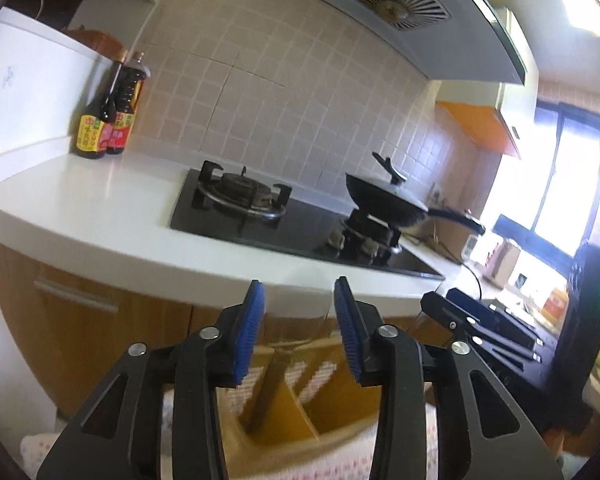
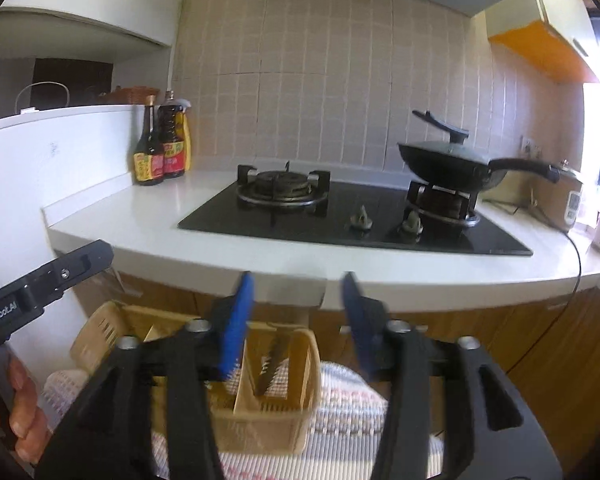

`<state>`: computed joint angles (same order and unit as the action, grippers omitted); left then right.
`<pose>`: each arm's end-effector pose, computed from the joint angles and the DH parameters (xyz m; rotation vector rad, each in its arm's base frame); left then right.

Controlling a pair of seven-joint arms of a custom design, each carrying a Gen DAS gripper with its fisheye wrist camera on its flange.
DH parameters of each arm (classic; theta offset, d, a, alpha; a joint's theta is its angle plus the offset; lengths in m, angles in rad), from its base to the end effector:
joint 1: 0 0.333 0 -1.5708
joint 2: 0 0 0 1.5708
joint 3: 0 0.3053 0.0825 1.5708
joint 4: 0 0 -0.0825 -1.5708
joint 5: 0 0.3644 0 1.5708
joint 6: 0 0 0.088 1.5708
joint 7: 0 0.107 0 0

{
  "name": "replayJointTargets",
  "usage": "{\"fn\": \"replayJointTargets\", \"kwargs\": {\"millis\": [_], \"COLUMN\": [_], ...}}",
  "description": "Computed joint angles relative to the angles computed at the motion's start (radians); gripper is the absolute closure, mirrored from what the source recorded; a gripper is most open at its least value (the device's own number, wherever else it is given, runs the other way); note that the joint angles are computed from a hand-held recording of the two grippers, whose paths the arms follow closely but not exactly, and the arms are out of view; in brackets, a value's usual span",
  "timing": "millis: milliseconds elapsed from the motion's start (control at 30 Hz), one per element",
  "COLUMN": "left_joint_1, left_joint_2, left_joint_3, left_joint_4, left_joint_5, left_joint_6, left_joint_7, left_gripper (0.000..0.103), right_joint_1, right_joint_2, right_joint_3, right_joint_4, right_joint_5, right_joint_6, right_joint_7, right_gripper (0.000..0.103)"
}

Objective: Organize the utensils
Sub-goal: 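Grasp another clear spoon with the right gripper while the left gripper grasps a metal spoon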

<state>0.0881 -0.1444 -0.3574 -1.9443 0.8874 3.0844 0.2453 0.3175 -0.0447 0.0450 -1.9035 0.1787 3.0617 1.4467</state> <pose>0.4952 -0.2178 0.6610 -1.6250 1.3720 -1.4216 0.5403 0.1905 0.6597 -1.6318 1.1789 -0.7445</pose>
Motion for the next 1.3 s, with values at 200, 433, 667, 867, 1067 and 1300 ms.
{"fn": "replayJointTargets", "kwargs": {"millis": [200,433,667,867,1067,1300], "left_joint_1": [-0.253,-0.476,-0.508,-0.479,-0.389,-0.322], "left_joint_2": [-0.142,-0.272,-0.285,-0.174,-0.151,-0.101], "left_joint_3": [0.174,0.268,0.259,0.272,0.222,0.202], "left_joint_4": [-0.148,-0.203,-0.233,-0.198,-0.212,-0.186], "left_joint_5": [-0.457,-0.834,-1.053,-1.218,-1.242,-1.360], "left_joint_6": [-0.083,-0.392,-0.585,-0.697,-0.703,-0.698], "left_joint_7": [0.428,0.766,0.886,0.997,1.009,1.119], "left_gripper": [0.054,0.054,0.054,0.058,0.059,0.059], "right_joint_1": [0.068,0.073,0.052,-0.005,-0.032,-0.043], "right_joint_2": [-0.133,-0.280,-0.240,-0.141,-0.112,-0.083], "right_joint_3": [-0.066,-0.101,-0.123,-0.090,-0.042,-0.032], "right_joint_4": [-0.079,-0.126,-0.065,-0.015,-0.034,-0.029], "right_joint_5": [0.195,0.207,0.257,0.299,0.279,0.304], "right_joint_6": [-0.140,-0.444,-0.803,-1.048,-1.069,-1.052], "right_joint_7": [-0.176,-0.186,-0.182,-0.205,-0.206,-0.215], "right_gripper": [0.057,0.057,0.057,0.057,0.060,0.062]}}
